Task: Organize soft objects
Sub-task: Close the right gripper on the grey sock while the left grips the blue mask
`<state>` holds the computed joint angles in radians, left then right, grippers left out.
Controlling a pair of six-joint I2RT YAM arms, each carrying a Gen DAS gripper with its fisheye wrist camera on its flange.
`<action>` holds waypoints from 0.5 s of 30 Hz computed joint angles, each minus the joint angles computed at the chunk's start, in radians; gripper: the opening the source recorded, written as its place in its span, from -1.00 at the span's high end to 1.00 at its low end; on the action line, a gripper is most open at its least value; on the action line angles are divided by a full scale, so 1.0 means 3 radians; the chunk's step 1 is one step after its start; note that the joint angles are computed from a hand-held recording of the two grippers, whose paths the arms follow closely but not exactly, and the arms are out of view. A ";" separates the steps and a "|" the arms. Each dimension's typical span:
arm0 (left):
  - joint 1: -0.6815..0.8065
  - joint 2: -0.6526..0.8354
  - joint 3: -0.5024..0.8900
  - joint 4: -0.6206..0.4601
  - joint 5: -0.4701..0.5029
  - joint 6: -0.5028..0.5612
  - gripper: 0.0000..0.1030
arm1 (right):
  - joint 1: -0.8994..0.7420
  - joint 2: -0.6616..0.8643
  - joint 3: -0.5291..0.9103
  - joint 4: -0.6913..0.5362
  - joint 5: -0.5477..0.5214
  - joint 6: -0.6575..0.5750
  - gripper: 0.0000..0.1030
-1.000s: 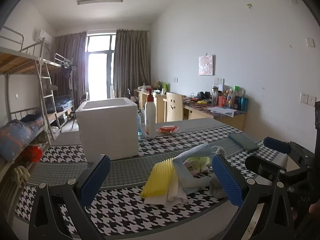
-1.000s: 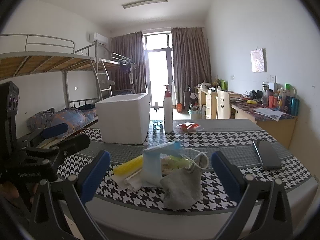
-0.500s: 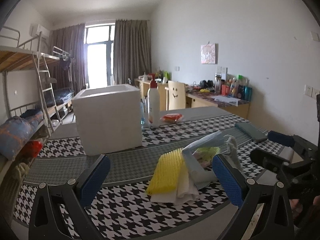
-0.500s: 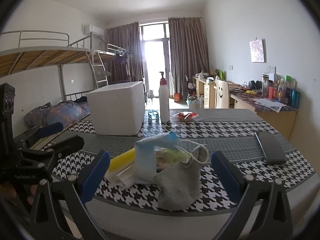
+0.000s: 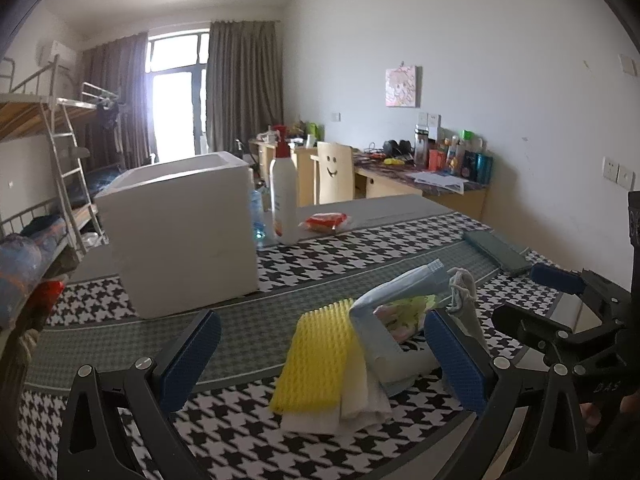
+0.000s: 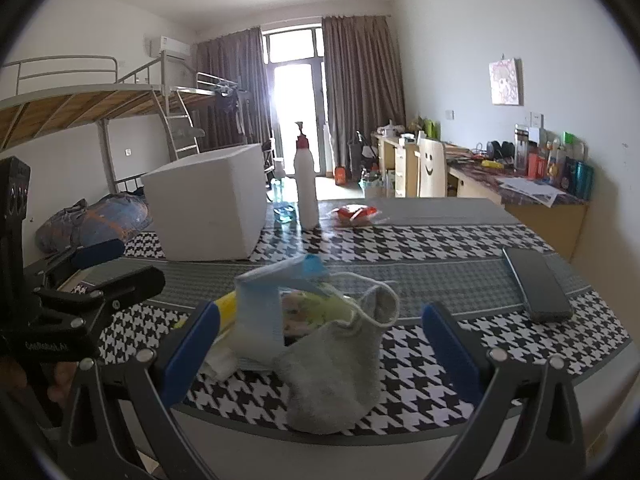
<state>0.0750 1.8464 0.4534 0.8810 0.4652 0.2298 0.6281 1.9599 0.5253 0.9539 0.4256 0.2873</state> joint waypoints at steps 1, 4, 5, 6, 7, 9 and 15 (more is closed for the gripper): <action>-0.0037 0.0025 0.0038 -0.0036 -0.0027 0.0012 -0.98 | -0.0030 0.0009 0.0000 0.0000 -0.0015 0.0002 -0.98; -0.0122 0.0105 0.0179 -0.0190 -0.0070 0.0069 -0.98 | -0.0105 0.0023 0.0020 -0.0078 -0.0069 0.0040 -0.98; -0.0124 0.0102 0.0200 -0.0237 -0.0071 0.0080 -0.98 | -0.0117 0.0023 0.0017 -0.0091 -0.0076 0.0047 -0.98; -0.0145 0.0119 0.0233 -0.0272 -0.0086 0.0087 -0.98 | -0.0128 0.0022 0.0023 -0.0109 -0.0081 0.0052 -0.98; -0.0174 0.0141 0.0274 -0.0312 -0.0101 0.0095 -0.98 | -0.0143 0.0030 0.0023 -0.0105 -0.0093 0.0057 -0.98; -0.0234 0.0190 0.0364 -0.0416 -0.0154 0.0110 -0.96 | -0.0182 0.0052 0.0031 -0.0118 -0.0132 0.0074 -0.98; -0.0322 0.0327 0.0614 -0.0646 -0.0209 0.0104 -0.81 | -0.0256 0.0119 0.0055 -0.0162 -0.0200 0.0154 -0.98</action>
